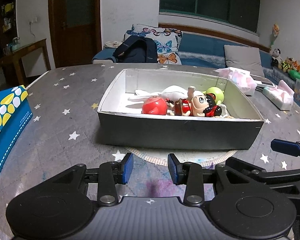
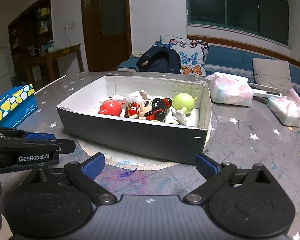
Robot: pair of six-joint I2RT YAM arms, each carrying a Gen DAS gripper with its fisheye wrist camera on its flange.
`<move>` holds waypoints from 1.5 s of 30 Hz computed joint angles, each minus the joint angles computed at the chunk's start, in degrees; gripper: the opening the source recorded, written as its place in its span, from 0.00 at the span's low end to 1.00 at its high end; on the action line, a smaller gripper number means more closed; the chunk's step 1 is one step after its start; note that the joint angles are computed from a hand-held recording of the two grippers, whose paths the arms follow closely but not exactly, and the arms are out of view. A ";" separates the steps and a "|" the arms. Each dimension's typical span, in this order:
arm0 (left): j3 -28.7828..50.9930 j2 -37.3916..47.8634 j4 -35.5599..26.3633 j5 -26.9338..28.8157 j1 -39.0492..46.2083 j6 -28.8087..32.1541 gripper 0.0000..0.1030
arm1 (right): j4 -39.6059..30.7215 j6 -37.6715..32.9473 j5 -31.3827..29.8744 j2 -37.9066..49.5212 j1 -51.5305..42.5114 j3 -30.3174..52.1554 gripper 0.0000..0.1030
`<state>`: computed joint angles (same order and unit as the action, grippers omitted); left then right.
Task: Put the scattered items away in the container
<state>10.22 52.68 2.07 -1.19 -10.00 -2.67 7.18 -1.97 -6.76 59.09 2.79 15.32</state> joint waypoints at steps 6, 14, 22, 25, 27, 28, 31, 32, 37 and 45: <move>-0.74 0.85 1.14 -1.12 -0.72 -0.27 0.39 | 0.39 0.61 0.12 0.94 -0.85 -0.08 1.00; -0.67 2.79 2.88 -1.95 -0.75 -0.50 0.39 | 0.39 1.10 0.28 1.51 -0.98 0.26 1.00; -0.07 5.81 4.86 -2.50 -0.65 -0.12 0.39 | 1.54 1.33 0.66 4.35 -1.22 0.97 1.00; 0.26 6.99 5.55 -2.52 -0.58 -0.10 0.39 | 2.11 1.36 0.69 5.67 -1.42 1.33 1.00; 0.35 7.65 6.17 -2.92 -0.81 -0.04 0.39 | 2.47 1.38 0.76 6.62 -1.48 1.66 1.00; 0.34 7.83 6.40 -3.15 -0.90 0.02 0.39 | 2.63 1.34 0.75 7.07 -1.53 1.83 1.00; 0.58 9.11 7.48 -3.70 -1.24 0.16 0.39 | 3.03 1.31 0.76 8.12 -1.55 2.22 1.00; 0.69 9.54 7.79 -3.83 -1.30 0.21 0.39 | 3.23 1.27 0.78 8.54 -1.54 2.35 1.00; 1.46 11.89 9.24 -4.18 -1.28 0.59 0.39 | 4.21 1.34 1.00 10.75 -1.53 3.14 1.00; 2.49 14.44 10.62 -4.58 -1.41 0.99 0.39 | 5.21 1.85 1.31 13.58 -1.25 4.29 1.00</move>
<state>12.71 67.12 12.69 -5.77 -11.41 -1.67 12.39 -0.12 -5.46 72.66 1.54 19.61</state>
